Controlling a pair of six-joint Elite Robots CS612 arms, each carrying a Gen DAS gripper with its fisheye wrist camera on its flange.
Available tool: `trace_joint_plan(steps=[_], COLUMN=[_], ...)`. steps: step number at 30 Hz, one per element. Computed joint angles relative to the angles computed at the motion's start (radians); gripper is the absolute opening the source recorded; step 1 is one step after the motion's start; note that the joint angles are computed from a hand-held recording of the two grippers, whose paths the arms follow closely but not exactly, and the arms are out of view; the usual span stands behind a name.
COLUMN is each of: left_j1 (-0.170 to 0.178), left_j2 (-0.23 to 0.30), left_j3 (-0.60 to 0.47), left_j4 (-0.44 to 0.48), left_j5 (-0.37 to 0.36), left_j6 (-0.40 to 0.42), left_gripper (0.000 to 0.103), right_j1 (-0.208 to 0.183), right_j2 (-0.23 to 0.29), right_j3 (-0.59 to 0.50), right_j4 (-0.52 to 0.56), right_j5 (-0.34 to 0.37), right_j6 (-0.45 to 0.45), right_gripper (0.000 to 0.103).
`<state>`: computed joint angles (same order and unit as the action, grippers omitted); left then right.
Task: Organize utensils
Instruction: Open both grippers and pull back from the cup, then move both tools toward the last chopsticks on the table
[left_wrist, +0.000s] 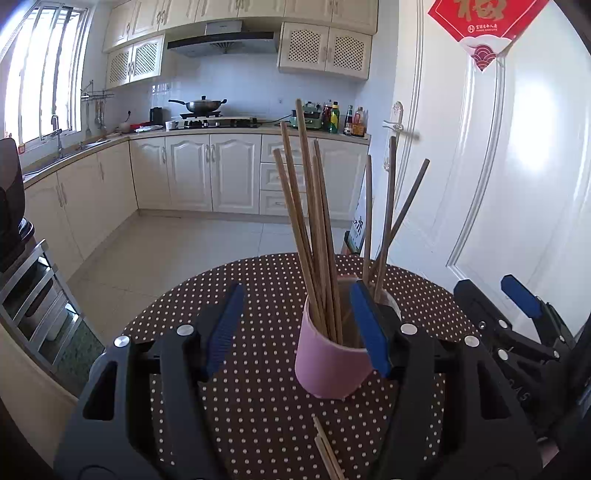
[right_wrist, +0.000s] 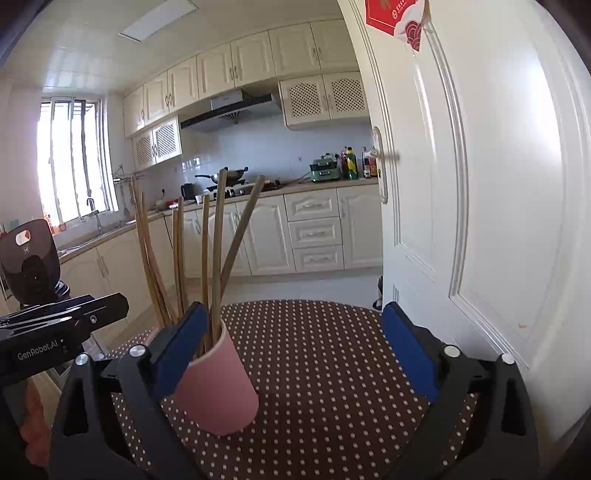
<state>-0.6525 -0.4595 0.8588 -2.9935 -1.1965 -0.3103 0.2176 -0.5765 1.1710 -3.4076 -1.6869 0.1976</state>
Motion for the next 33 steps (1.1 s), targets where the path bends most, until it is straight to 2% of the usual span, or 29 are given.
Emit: trace_joint_plan(steps=[4,9,16,21,33], left_j1=[-0.008,-0.020,-0.030,-0.030,-0.029], left_j2=[-0.023,-0.050,-0.070,-0.091,-0.125], left_j3=[0.051,0.114,0.158,0.203,0.291], left_j4=[-0.017,-0.025,0.029,0.054,0.111], left_j5=[0.018,0.056,0.111,0.091,0.042], left_j6=[0.011,0.009,-0.011,-0.056,-0.133], left_gripper=[0.067,0.074,0.082,0.087,0.089], right_j1=[-0.001,-0.014,-0.032,-0.030,-0.017], right_j2=[-0.033,-0.072,-0.112,-0.133,-0.156], right_j3=[0.049,0.120,0.186,0.220,0.255], right_j4=[0.017,0.061,0.146,0.227,0.330], right_j5=[0.013,0.061,0.145,0.152,0.177], right_j6=[0.006,-0.001,0.079,0.059,0.009], right_gripper=[0.095,0.095,0.095,0.095,0.095])
